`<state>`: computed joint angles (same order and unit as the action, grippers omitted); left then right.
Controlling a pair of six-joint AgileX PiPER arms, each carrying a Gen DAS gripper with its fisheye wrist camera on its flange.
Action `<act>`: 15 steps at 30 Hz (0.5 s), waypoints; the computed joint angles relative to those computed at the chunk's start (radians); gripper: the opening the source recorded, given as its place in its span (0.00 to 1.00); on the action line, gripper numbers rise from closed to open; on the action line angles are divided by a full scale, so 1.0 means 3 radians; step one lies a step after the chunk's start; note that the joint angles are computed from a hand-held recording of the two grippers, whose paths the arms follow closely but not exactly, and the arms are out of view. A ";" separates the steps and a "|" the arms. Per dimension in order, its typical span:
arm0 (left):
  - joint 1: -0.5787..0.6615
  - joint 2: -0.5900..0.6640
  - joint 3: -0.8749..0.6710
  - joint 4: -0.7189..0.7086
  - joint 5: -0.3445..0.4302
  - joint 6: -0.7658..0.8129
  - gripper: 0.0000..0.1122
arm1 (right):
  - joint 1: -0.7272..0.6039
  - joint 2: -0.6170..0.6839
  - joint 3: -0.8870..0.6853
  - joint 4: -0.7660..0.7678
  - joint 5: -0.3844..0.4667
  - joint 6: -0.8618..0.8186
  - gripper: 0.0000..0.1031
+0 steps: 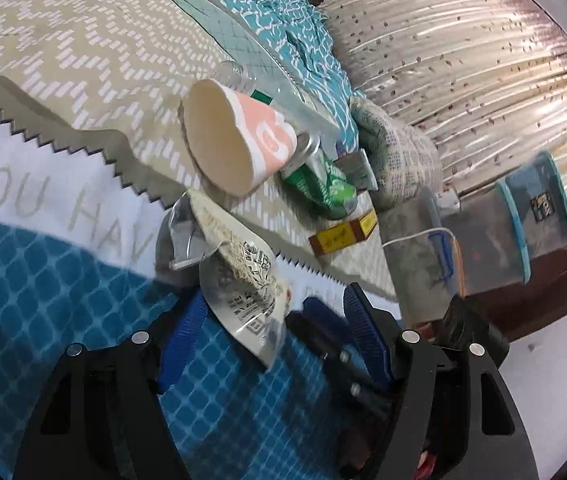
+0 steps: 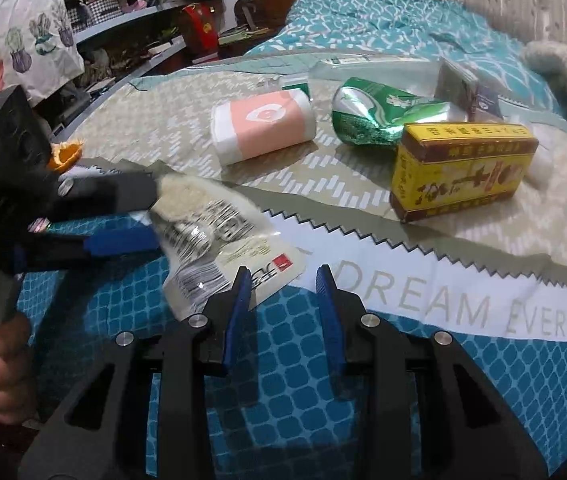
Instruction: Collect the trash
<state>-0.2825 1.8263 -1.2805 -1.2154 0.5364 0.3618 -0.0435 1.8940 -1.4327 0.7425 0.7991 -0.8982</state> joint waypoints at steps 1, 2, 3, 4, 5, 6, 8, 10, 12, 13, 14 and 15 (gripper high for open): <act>0.0001 0.0033 -0.0034 -0.0067 0.0015 0.0028 0.60 | -0.0006 -0.0002 0.0004 0.0017 0.0016 -0.0022 0.36; 0.0000 0.0059 -0.0071 -0.0084 0.0025 0.0024 0.60 | -0.0005 0.0001 -0.0001 0.0019 0.0021 -0.0022 0.36; -0.0005 0.0081 -0.0094 -0.0124 0.0036 0.0047 0.60 | -0.0011 0.0006 -0.0002 0.0033 0.0030 -0.0030 0.36; -0.0015 0.0095 -0.0108 -0.0186 0.0048 0.0098 0.59 | -0.0017 0.0014 -0.0012 0.0050 0.0047 -0.0032 0.36; -0.0026 0.0110 -0.0130 -0.0221 0.0053 0.0130 0.59 | -0.0035 0.0026 -0.0025 0.0078 0.0077 -0.0043 0.36; -0.0034 0.0131 -0.0142 -0.0306 0.0074 0.0219 0.57 | -0.0054 0.0038 -0.0037 0.0110 0.0109 -0.0054 0.36; -0.0058 0.0211 -0.0216 -0.0339 0.0116 0.0256 0.51 | -0.0070 0.0058 -0.0063 0.0146 0.0158 -0.0063 0.36; -0.0085 0.0291 -0.0288 -0.0308 0.0127 0.0234 0.37 | -0.0074 0.0064 -0.0071 0.0155 0.0178 -0.0075 0.36; -0.0126 0.0413 -0.0403 -0.0206 0.0150 0.0130 0.18 | -0.0065 0.0062 -0.0071 0.0153 0.0181 -0.0088 0.37; -0.0156 0.0477 -0.0478 -0.0046 0.0144 -0.0030 0.07 | -0.0068 0.0064 -0.0074 0.0160 0.0191 -0.0094 0.38; -0.0180 0.0505 -0.0483 -0.0010 0.0093 -0.0057 0.07 | -0.0077 0.0068 -0.0074 0.0175 0.0204 -0.0104 0.38; -0.0176 0.0511 -0.0469 -0.0108 0.0079 0.0029 0.06 | -0.0098 0.0080 -0.0083 0.0207 0.0238 -0.0120 0.38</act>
